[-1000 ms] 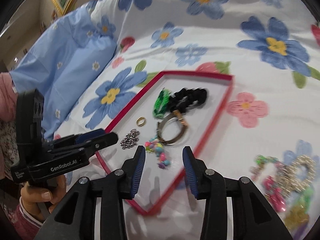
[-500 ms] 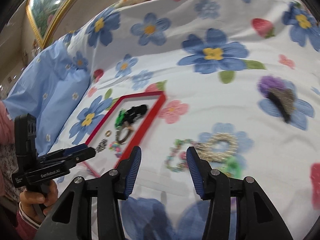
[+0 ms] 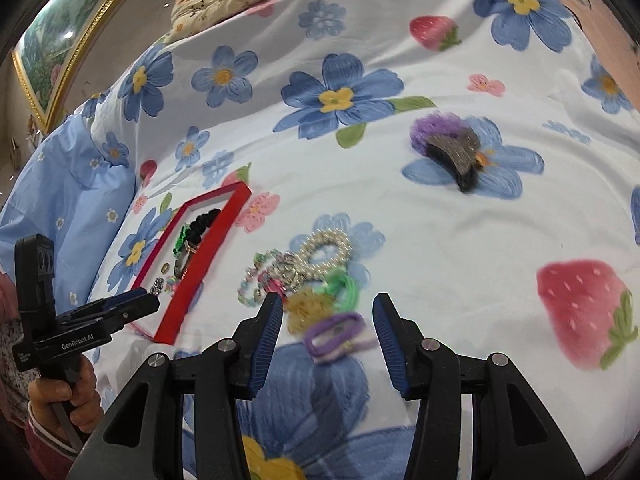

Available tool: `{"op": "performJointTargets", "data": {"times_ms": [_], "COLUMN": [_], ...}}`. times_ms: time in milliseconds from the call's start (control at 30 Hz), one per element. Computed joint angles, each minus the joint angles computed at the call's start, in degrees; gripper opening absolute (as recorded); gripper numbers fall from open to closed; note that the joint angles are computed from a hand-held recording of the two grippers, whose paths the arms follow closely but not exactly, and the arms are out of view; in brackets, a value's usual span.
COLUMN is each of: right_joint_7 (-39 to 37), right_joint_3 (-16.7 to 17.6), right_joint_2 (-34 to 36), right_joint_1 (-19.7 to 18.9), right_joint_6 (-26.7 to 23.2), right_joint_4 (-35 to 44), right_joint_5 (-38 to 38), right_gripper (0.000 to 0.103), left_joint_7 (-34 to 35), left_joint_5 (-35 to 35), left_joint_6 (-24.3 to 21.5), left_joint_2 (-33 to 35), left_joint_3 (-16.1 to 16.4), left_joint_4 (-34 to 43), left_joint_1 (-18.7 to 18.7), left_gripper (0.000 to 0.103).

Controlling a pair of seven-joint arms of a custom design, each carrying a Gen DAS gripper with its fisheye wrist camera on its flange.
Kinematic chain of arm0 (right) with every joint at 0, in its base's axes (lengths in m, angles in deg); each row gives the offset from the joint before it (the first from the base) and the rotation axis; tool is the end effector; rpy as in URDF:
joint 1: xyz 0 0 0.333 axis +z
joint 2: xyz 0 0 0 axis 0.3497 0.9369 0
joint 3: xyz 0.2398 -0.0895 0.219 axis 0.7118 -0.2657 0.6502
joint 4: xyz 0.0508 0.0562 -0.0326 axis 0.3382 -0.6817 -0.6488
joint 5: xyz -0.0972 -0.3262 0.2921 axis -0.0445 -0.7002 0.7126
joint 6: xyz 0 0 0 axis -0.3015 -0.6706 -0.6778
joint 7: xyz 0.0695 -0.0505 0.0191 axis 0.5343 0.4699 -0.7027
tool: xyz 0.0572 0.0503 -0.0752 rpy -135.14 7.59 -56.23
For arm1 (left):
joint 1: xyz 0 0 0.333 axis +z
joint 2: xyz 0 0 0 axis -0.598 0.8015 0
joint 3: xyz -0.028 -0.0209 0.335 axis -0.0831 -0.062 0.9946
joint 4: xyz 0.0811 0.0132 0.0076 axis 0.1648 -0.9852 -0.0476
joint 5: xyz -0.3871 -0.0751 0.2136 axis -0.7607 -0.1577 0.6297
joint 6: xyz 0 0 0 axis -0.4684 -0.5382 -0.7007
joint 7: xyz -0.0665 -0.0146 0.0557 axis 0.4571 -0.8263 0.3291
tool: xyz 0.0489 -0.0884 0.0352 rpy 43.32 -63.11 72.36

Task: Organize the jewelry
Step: 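Grasp the beaded charm bracelet with the left tool while the right tool grasps purple hair ties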

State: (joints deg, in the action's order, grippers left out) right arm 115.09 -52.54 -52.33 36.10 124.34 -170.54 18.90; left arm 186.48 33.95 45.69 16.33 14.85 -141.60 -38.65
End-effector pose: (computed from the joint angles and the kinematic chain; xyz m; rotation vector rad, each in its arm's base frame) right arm 0.5841 0.2462 0.5286 -1.4522 1.9824 -0.4119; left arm 0.6948 -0.1734 0.5575 -1.4617 2.4634 -0.9708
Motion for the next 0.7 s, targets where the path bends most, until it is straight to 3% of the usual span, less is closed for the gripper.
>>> {"op": "performJointTargets", "data": {"times_ms": [433, 700], "right_joint_7": [-4.09, -7.08], "right_joint_3": [0.06, -0.83], "right_joint_2": [0.46, 3.02], "right_joint_1": [0.66, 1.36], "right_joint_6": [-0.12, -1.78], "right_joint_4": [-1.73, -0.2], "right_joint_5": [3.52, 6.65], "right_gripper": [0.049, 0.048], "left_joint_7": [-3.53, -6.78], "left_joint_5": [7.22, 12.56], "left_joint_6": [-0.25, -2.45], "left_joint_2": [5.95, 11.88], "left_joint_3": [-1.33, -2.18], "left_joint_4": [5.35, 11.59], "left_joint_1": [-2.11, -3.03], "left_gripper": [0.054, 0.042]}}
